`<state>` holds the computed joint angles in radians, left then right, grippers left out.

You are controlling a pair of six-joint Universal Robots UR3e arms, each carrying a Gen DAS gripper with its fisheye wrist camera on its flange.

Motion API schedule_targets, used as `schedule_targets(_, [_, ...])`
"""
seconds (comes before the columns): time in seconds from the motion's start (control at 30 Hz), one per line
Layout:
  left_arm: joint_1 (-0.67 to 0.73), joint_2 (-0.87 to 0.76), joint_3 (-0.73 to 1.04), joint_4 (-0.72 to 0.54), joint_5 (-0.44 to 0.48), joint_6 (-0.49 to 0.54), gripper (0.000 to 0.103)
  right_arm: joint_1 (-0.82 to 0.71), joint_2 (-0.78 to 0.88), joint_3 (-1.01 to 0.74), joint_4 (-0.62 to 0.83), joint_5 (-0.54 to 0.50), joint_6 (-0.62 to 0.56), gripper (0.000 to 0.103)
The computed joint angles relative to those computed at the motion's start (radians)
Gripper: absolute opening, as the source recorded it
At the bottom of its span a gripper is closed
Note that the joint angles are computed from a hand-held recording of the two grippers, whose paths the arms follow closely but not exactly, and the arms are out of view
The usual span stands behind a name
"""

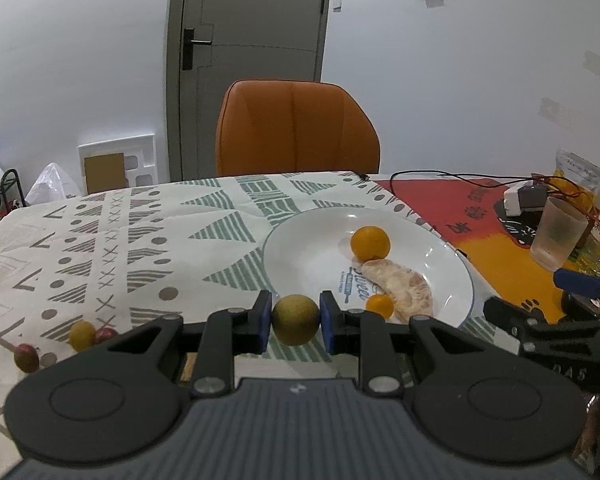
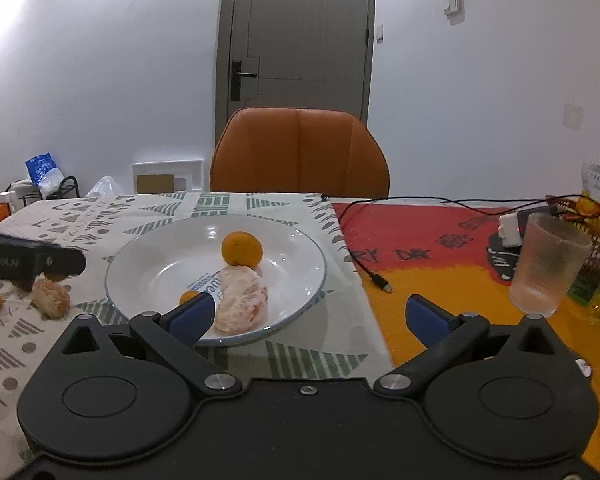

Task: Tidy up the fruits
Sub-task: 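Carry both held fruits into the white bowl and open both grippers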

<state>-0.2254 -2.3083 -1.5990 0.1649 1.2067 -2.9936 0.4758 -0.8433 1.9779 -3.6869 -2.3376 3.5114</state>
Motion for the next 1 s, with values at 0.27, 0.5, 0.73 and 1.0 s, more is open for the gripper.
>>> schedule_targets(0.27, [-0.030,-0.031,0.069,-0.028,0.007,0.004,0.024,-0.017,-0.017,0.076,-0.061,0.024,0.015,0.103])
schedule_targets(0.5, [-0.057,-0.065,0.130,-0.057,0.018,0.009,0.024,-0.026,-0.023,0.110,-0.100,0.024,0.037,0.103])
schedule_targets(0.73, [-0.084,-0.126,0.245,-0.112,0.042,0.012,0.024,-0.020,-0.026,0.123,-0.159,0.029,0.023,0.103])
schedule_targets(1.0, [-0.106,-0.172,0.341,-0.181,0.071,0.010,0.028,-0.019,-0.036,0.131,-0.167,0.050,0.044,0.103])
